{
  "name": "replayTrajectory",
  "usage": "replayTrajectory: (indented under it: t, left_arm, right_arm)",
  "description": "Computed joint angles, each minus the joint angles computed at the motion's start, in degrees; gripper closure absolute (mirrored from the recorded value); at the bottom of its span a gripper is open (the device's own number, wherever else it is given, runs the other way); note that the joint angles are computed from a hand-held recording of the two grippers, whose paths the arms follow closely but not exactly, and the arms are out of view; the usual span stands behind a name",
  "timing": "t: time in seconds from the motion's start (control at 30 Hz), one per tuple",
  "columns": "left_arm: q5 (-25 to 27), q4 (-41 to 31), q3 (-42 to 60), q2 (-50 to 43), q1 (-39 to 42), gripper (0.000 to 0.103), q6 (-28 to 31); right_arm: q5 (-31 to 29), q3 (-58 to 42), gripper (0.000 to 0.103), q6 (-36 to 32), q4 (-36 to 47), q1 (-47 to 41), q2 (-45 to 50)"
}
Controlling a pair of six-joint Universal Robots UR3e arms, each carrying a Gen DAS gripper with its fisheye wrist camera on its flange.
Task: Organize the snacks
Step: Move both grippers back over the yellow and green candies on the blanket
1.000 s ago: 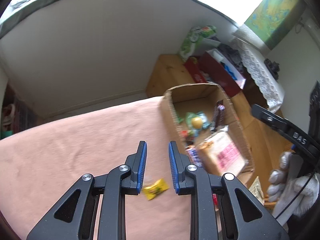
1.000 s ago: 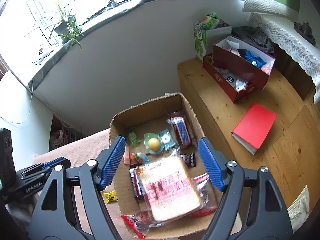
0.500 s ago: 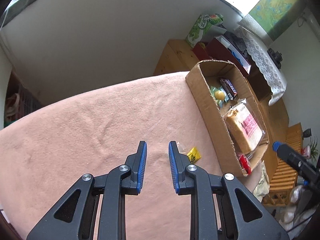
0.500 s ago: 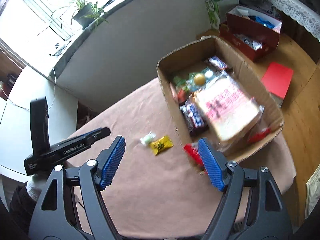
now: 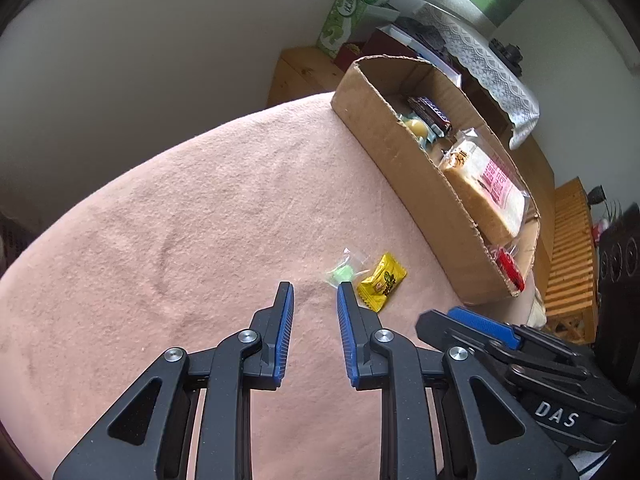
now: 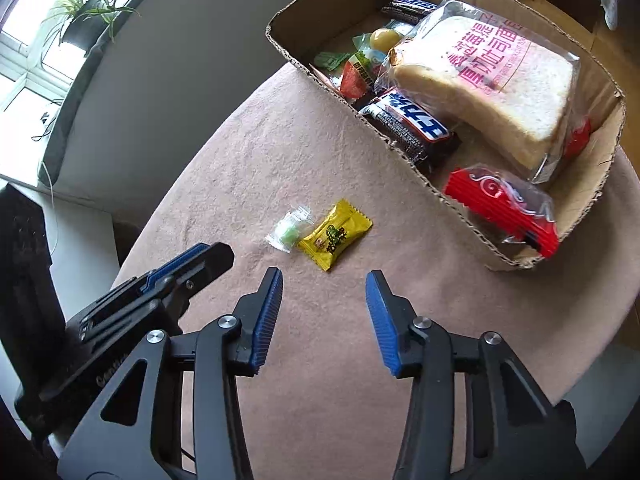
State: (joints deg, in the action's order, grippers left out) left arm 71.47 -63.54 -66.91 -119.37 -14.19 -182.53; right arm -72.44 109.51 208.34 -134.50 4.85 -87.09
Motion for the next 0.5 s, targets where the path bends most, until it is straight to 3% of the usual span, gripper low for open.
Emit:
replayTrajectory:
  t: [0.27,0.5]
  left_arm:
    - [-2.7,0.7,0.0,-2.5,0.7,0.083,4.9]
    - [-5.2,0.1,0.8,-3.9,1.3,0.083,7.1]
  right_arm:
    - [-1.3,-3.3,0.062,11.5,-1.9,0.7,6.6]
    - [-3.1,-7.6,0.063,15.9,-1.7,2.0,11.4]
